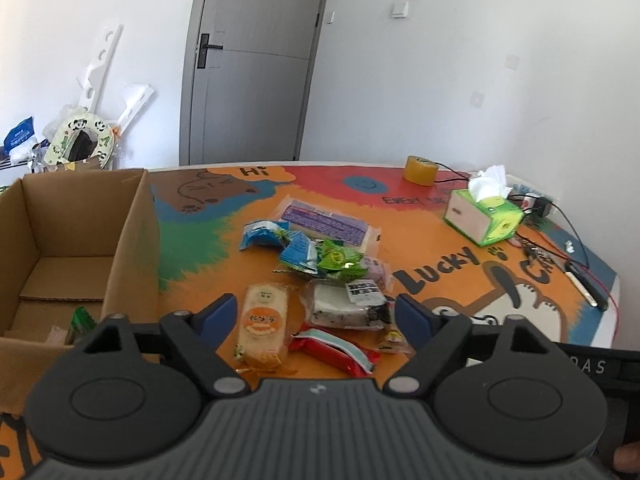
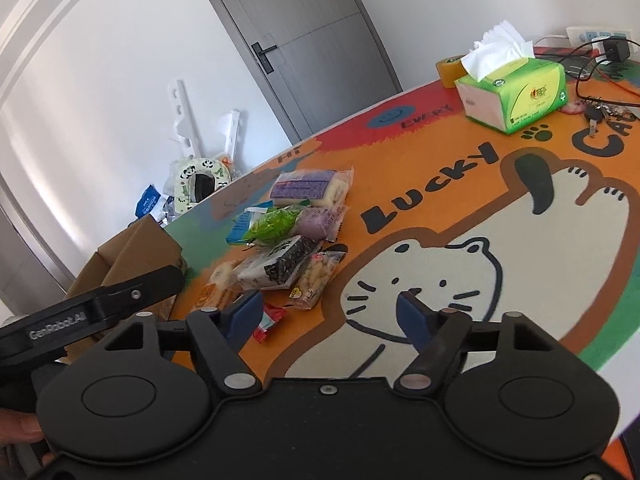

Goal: Organize snacks
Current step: 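Move both tools back over the remaining snacks on the table, then grasp the bread pack with the left tool while the right tool grasps the small snack bag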

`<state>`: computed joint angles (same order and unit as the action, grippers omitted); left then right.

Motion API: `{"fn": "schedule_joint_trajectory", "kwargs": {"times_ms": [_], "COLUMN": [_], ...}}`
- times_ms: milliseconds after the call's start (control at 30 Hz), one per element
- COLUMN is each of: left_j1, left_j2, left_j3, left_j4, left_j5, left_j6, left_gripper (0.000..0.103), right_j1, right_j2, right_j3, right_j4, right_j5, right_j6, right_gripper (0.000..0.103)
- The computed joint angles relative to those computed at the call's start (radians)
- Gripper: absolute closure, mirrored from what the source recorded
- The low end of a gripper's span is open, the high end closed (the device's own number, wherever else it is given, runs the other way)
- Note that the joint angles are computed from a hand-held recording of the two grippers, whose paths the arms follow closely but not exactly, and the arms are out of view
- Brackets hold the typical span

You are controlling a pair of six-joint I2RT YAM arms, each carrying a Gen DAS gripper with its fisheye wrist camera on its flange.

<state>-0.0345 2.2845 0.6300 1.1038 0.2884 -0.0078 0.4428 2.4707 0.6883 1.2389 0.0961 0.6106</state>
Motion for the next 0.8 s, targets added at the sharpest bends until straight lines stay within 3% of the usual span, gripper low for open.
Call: {"fn": "schedule_joint_trajectory", "kwargs": {"times_ms": [233,667,800], "left_j1": [-0.012,-0.009,-0.003], "left_j2": [0.068,0.151,0.172], "left_j3": [0.105,0.233,0.268], "left_j4": [-0.068,-0.154,-0.189], "left_j5": [-0.061,-0.120,-0.110], "left_j6": [-0.020,-0.045,-0.055], "left_gripper": [0.037,0.042,0.043], "right_j1": [-0.010,-0.007,-0.002], "right_j2": [0.036,0.108,0.114], "right_j3": [0.131,0.354,0.380], "right_j4": [-0.104,-0.295,-0.319], "right_j5": [-0.035,-0.067,-0.047], "right_j6": [-0.001,-0.031,-0.059], "right_gripper": [0.038,0.038,0.046]}}
